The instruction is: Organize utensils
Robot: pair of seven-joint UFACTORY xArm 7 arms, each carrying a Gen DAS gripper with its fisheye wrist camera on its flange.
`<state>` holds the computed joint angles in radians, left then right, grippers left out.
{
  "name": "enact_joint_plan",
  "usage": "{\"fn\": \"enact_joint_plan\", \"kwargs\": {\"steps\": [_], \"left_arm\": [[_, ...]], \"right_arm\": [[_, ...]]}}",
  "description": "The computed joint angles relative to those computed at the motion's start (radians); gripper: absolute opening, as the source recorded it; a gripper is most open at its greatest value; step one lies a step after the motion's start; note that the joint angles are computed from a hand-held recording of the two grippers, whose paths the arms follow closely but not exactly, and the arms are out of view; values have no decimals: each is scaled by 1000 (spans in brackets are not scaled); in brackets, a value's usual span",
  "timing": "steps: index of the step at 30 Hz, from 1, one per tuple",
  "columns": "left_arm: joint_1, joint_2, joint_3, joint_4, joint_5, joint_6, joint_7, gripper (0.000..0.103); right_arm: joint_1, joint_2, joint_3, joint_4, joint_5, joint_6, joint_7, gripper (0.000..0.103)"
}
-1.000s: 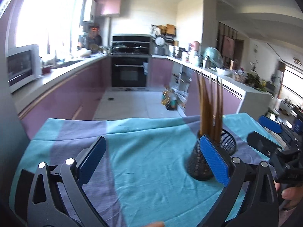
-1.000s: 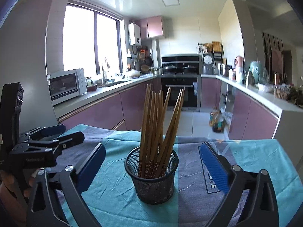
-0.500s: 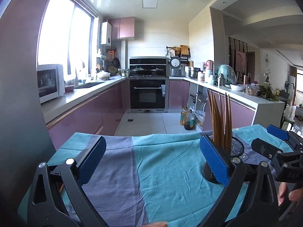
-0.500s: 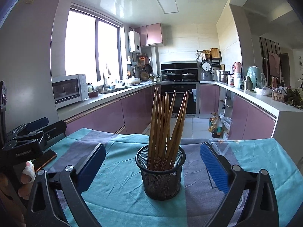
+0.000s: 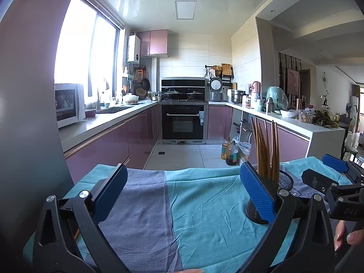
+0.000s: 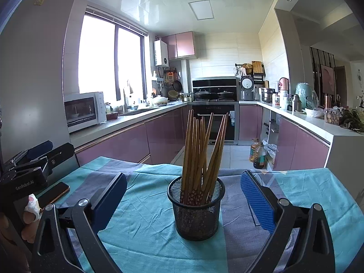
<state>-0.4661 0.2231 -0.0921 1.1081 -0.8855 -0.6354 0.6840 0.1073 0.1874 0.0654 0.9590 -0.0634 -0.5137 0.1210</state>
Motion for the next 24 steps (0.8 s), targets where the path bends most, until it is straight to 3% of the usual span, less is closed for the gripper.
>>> {"fn": "enact_joint_plan", "kwargs": {"steps": [24], "left_arm": [[0,-5,-11,-15,-4,-37,2,97]], "right_arm": [[24,-7,-5,-7,53,-8,-39,97]]}}
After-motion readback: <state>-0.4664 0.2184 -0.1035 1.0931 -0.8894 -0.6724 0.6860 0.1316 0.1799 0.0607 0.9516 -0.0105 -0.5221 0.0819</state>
